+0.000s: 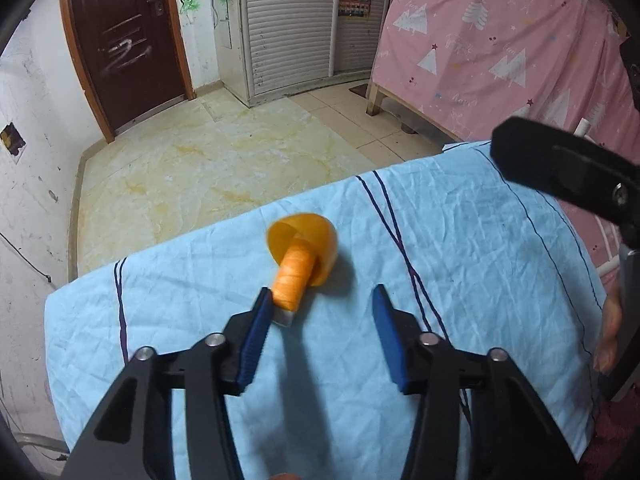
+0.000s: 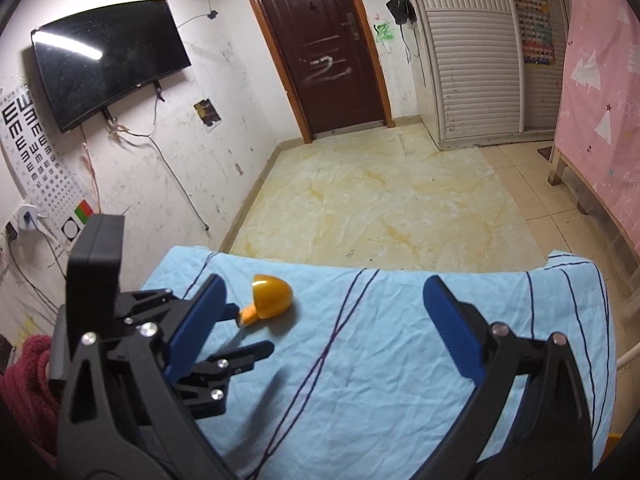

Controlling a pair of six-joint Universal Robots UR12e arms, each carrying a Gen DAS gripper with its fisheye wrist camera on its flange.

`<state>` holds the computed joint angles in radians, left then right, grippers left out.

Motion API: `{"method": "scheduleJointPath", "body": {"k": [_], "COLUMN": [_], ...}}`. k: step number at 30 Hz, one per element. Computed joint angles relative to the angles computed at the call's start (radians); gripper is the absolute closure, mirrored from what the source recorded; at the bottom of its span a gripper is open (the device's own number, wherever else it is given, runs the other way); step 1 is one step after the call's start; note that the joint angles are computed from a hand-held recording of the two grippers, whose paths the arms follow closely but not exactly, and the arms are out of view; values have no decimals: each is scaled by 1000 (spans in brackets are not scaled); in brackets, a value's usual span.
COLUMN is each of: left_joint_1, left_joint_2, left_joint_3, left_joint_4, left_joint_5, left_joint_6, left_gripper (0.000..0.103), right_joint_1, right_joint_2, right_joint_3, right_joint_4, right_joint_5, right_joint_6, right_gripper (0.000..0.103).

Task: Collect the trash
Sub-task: 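Grasp the orange stem of the toy with the left tool while the right tool grasps its yellow cap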

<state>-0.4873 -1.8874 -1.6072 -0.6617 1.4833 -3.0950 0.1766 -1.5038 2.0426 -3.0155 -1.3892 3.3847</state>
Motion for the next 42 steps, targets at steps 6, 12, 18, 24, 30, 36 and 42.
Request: {"method": "scheduleJointPath", "body": {"k": [6,12,18,24,30,36,42], "left_joint_1": [21,24,12,15,29,29,25], "left_joint_2": [6,9,7,-12,-23,-16,4], "left_joint_3": [-12,-22,-21,1,7,-17,-37], "left_joint_4": [10,23,31,19,15,52,51], "left_joint_5": [-75,-88,-30,-9,-51,-61,-64], "left_joint_6": [18,59,114,125,140,169,178], "left_gripper": [77,78,78,78,78,99,99], "right_joint_1": [8,13,10,10,7,5,15], "right_joint_2": [34,52,55,61,70,82,96], "right_joint_3": [-33,-46,-47,-50,-52,-61,-76], "right_joint_4": [25,41,43,51,55,71,90], "right_joint_5": [17,28,32,34,37,54,79], "right_joint_6": [-9,-14,-8,-12,-1,1,-11], "right_gripper": [8,8,8,8,8,8,8]}}
